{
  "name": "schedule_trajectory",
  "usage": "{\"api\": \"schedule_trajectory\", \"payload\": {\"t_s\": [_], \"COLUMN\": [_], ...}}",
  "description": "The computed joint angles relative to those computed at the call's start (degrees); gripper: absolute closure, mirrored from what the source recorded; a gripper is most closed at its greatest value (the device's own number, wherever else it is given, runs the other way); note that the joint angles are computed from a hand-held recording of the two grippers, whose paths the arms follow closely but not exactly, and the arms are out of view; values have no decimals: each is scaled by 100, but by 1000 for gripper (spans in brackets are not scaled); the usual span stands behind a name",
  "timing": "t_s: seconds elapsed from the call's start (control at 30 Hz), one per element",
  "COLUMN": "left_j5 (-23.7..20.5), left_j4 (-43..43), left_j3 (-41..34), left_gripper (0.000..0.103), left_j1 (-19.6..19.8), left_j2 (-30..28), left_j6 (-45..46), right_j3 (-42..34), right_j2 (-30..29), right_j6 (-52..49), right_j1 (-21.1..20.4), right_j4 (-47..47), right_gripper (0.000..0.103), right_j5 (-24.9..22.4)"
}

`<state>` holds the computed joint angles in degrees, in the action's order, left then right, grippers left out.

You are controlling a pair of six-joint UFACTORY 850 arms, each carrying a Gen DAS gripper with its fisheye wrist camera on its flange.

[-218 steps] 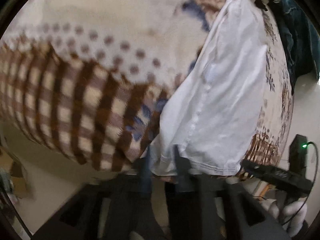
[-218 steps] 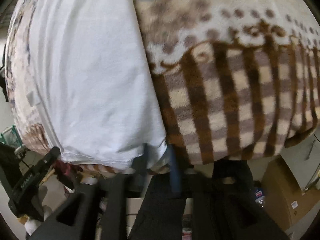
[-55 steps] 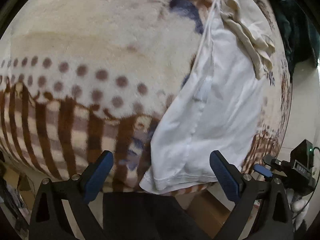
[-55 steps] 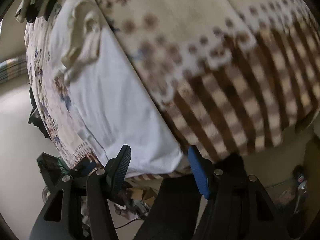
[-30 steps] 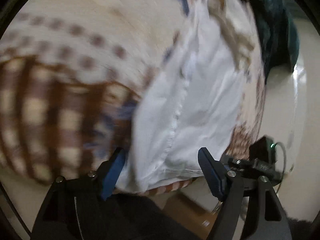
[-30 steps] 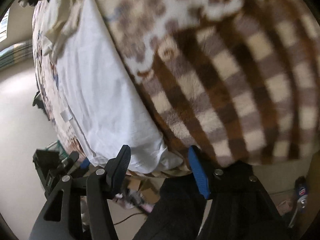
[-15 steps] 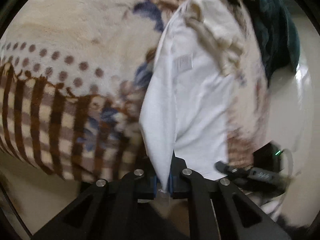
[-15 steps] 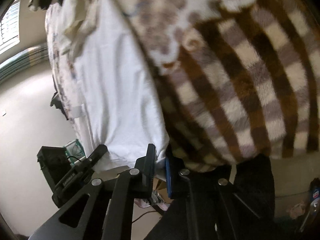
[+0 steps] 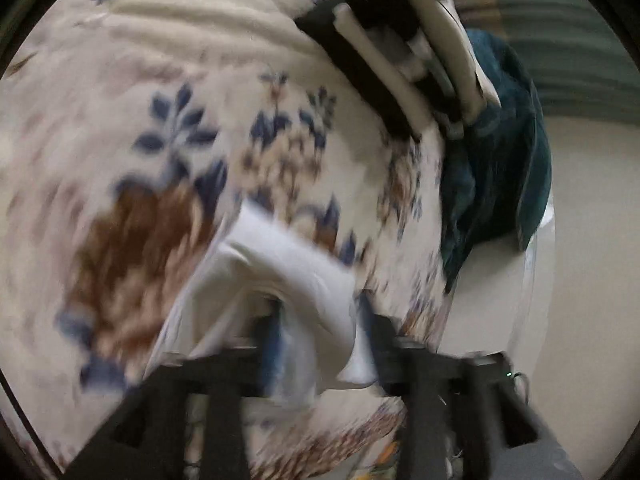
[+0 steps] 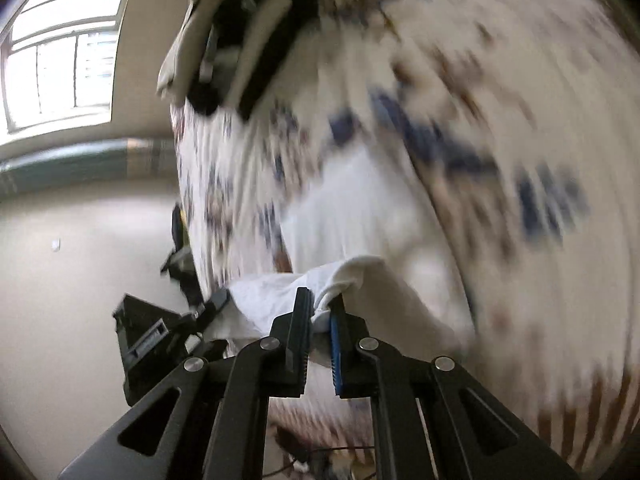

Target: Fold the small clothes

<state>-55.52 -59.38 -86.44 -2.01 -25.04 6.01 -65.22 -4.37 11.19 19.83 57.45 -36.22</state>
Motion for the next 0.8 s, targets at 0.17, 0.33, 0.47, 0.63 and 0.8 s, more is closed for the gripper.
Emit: {"api": "schedule_trajectory", "payload": {"t_s": [0.17,0.33,0.47,0.63,0.8], "left_j5": [470,234,93,343,483], "left_j4": [33,1371,2100,1791,1610], "left_j3": [65,-15,-379,238,562], "left_gripper": [28,28,28,30,48], "left_j1": [153,-50,-260,-172,-137], "left_j2": [159,-27,-473,7,261], "left_j6": [344,395,333,636,1128], "right_j3": [-720,-803,-615,-792,-1183], "right_j2": [-639,-624,-724,-997,-1239], "right_j6": [226,1035,1271,1558,1664], "right_j1": [-308,-185,-123,-138,-105], "right_j4": [-276,-2086,-2430,-2532,-2858], "right_gripper": [49,49,49,55,56], "right_j5": [312,-103,-263,-64,-268]}}
